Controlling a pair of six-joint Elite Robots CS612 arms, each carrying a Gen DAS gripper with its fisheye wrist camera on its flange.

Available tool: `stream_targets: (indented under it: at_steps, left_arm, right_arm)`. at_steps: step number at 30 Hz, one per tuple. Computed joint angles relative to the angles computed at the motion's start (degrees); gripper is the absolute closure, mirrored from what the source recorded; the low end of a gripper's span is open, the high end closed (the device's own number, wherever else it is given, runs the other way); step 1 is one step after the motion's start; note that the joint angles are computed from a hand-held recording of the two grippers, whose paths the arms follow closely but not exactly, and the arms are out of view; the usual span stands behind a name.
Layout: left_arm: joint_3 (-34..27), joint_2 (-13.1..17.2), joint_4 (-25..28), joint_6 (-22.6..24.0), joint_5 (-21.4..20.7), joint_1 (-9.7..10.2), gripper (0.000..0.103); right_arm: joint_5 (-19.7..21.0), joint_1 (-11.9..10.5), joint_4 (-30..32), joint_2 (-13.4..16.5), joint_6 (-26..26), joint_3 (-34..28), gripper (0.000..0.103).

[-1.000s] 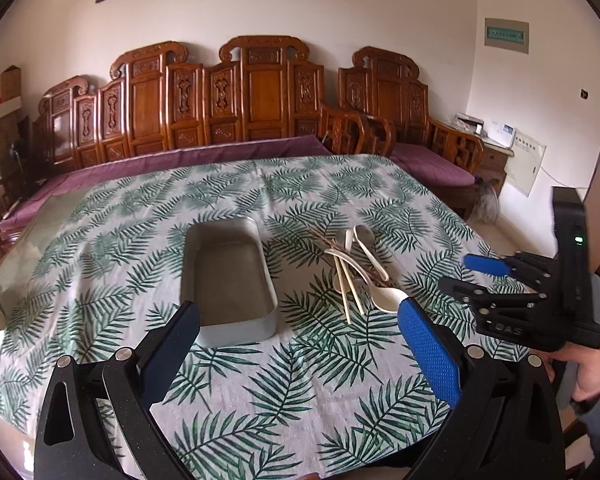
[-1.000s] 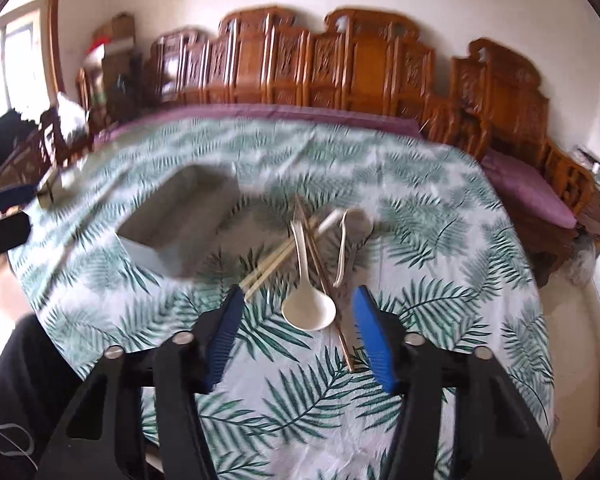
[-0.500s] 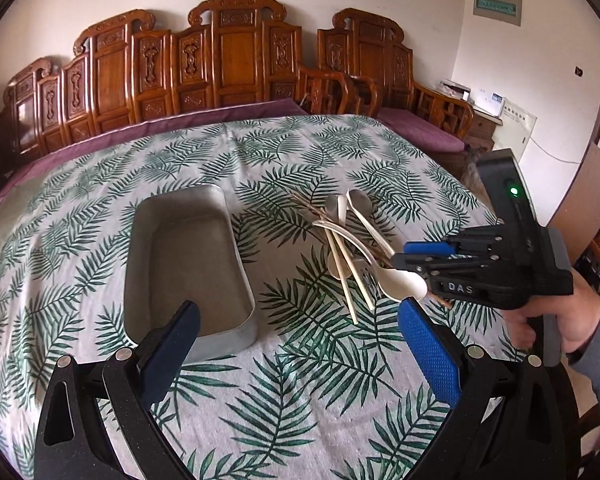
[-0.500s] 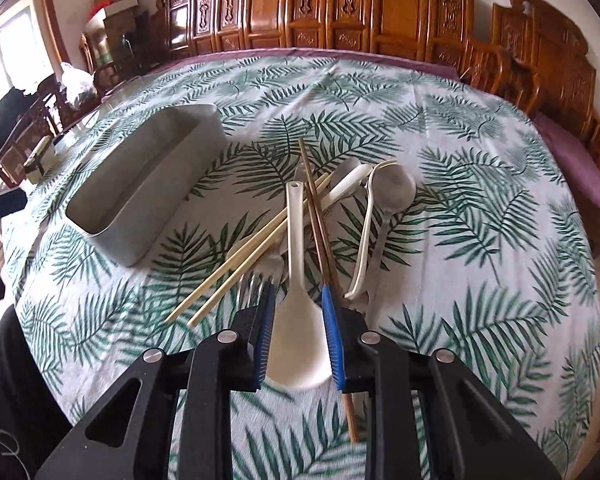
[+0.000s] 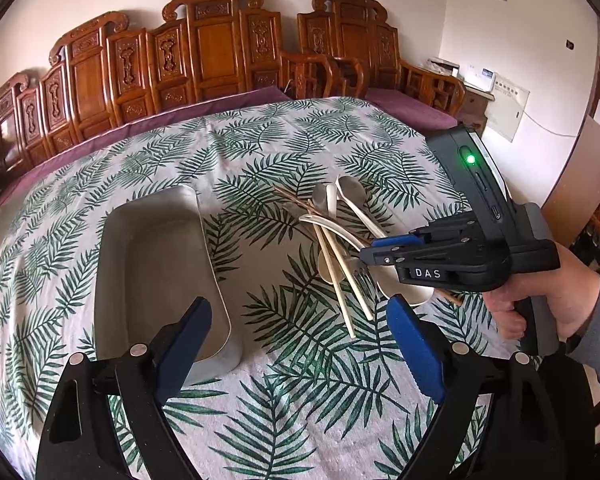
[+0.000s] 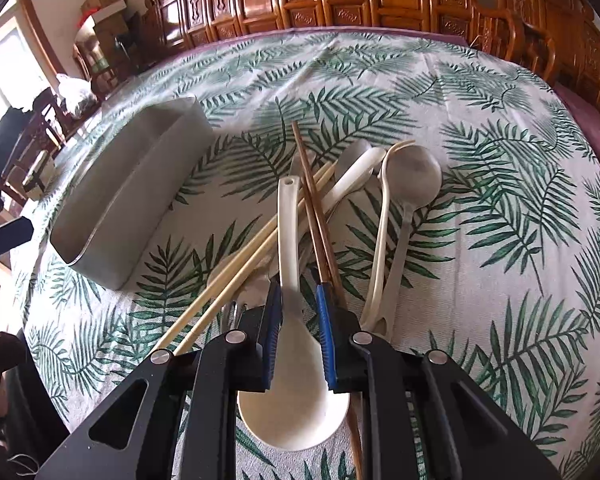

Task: Organize utensils
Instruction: 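Lower the right gripper onto the pile and grasp a white plastic spoon, then grasp a bamboo chopstick from the pile with the left gripper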

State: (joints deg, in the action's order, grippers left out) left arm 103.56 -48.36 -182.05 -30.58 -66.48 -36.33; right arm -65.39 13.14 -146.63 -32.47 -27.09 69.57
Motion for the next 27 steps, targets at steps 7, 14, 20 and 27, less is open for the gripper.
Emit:
stream_targets:
  at_steps: [7, 14, 20, 27]
  left_arm:
    - [-0.7, 0.3, 2.1, 0.7, -1.1, 0.19, 0.017]
    - [-2.9, 1.4, 3.0, 0.8, -3.1, 0.76, 0.025]
    - [-6.2, 3.3, 5.4, 0.1, -6.3, 1.62, 0.046]
    - [-9.8, 5.0, 11.2, -1.1, -8.3, 2.39, 0.066]
  right_arm:
    - [-2.5, 0.5, -2.1, 0.2, -1.1, 0.5, 0.090]
    - [0.1, -1.0, -5.4, -3.0, 0.5, 4.8, 0.091]
    - [-0.5, -2.3, -8.5, -5.4, 1.3, 8.7, 0.091]
    - [0.7, -3.5, -10.4, -6.4, 1.9, 11.1, 0.091]
